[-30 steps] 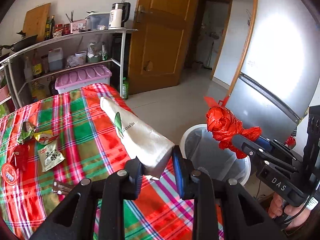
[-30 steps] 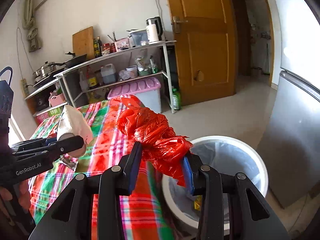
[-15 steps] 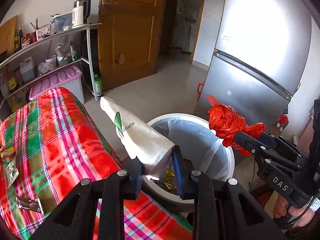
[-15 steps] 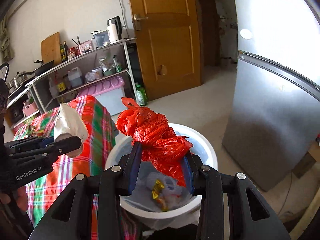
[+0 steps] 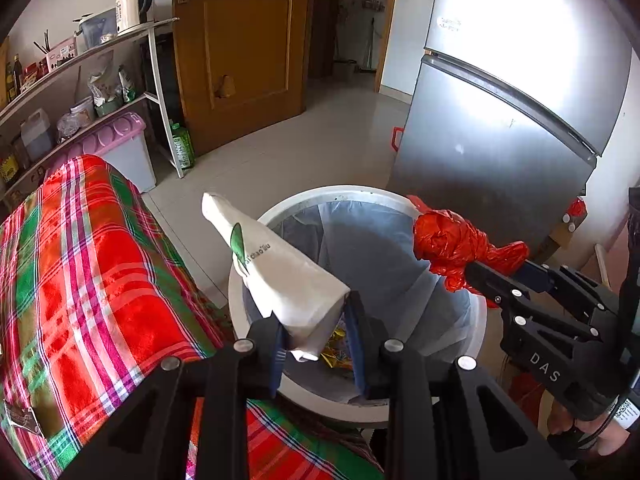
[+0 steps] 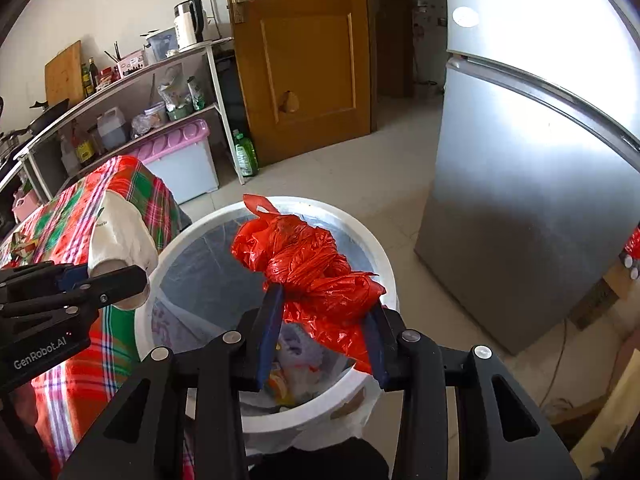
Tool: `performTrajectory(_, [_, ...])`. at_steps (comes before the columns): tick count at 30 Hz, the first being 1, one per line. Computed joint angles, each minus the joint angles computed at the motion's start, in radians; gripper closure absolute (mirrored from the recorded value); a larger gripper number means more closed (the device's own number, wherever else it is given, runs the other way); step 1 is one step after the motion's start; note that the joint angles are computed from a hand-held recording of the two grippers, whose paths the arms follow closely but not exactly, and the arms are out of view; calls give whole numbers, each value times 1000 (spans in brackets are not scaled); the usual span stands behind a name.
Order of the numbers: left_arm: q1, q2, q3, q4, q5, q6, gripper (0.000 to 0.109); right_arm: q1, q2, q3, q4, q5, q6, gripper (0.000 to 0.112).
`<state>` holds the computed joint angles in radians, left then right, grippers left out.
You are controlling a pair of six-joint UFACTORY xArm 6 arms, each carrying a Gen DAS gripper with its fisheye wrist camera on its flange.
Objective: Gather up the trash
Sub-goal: 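Carry red bag and white paper bag over the bin and open both tools, then move both tools back over the table toward the remaining trash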
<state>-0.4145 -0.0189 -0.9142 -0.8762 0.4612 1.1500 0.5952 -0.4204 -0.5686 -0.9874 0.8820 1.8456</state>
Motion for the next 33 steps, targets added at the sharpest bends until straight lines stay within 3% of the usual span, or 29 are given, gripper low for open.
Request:
performTrajectory(3, [-6, 8, 2, 13, -11, -16, 79, -36, 8, 13, 16, -60, -13, 73])
performTrajectory(7, [-5, 19, -2, 32, -17, -42, 75, -42, 36, 1, 12, -64, -15, 71])
performTrajectory(9, [-2, 29, -13, 44, -13, -57, 63, -44, 47, -5, 9, -62, -17, 71])
performTrajectory(13, [1, 22, -7, 36, -14, -52, 49, -44, 59, -14, 11, -64, -24, 70])
performTrajectory(16, [7, 19, -7, 32, -10, -52, 48, -39, 63, -19, 17, -55, -22, 64])
performTrajectory(33, [107, -64, 12, -61, 23, 24, 44, 48, 78, -95, -31, 18, 8, 63])
